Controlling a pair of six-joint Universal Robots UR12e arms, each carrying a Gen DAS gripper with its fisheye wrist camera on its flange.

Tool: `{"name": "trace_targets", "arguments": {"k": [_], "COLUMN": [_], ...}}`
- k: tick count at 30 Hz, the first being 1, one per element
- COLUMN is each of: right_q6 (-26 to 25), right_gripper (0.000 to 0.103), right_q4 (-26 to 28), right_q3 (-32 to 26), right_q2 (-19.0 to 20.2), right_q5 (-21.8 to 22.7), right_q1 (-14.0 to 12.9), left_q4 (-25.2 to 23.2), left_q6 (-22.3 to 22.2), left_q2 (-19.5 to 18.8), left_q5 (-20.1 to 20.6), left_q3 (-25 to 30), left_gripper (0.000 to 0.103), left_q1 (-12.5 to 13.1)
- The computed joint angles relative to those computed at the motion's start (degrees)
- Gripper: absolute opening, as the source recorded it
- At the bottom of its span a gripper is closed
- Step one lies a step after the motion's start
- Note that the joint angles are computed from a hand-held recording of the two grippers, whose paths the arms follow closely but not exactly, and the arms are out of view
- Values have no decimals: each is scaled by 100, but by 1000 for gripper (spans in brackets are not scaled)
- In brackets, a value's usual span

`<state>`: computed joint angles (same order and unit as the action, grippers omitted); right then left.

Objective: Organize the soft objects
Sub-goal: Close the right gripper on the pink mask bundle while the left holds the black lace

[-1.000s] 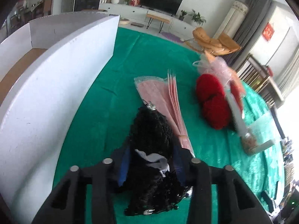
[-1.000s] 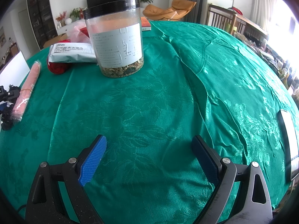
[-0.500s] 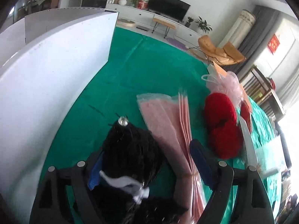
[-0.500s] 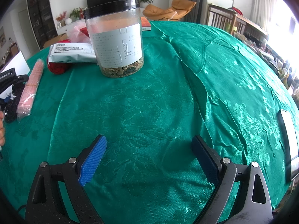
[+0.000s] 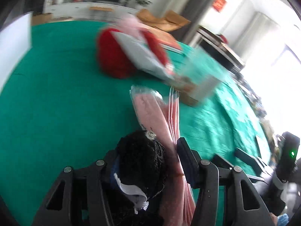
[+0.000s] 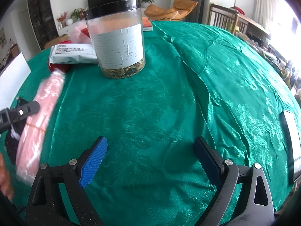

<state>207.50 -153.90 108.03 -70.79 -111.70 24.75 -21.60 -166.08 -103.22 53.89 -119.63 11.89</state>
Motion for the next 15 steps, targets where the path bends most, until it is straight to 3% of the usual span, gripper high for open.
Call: {"name": "trace_targets", "arguments": {"k": [3,6,9,12,14,15], "right_q6": [261,880,1243,679,103,-170], "right_gripper": [93,93,93,93,93,93], "right_q4": [-266,-720,-1261,-1593,-1748,-1805], "right_q3": [151,424,629,577,482,440], "right_q2": [-103,-266,-356,-281,-201,-167], "right_q5": [201,385,667,1094,1296,1365], "right_q1": [-95,-237,-351,-316,-221,-165], "left_q4": [142,201,226,611,1034,1159], "left_q6": [-152,-90,573,1299,1608,1760], "left_q2": [17,95,299,437,444,447], "left_q5": [224,474,677,884,1030,1146], "left_q3": [33,-1,-209,-527,-688,-729], "left_gripper": [66,72,78,80,62,41], "left_q1": [-163,-119,31,72,4,-48]}}
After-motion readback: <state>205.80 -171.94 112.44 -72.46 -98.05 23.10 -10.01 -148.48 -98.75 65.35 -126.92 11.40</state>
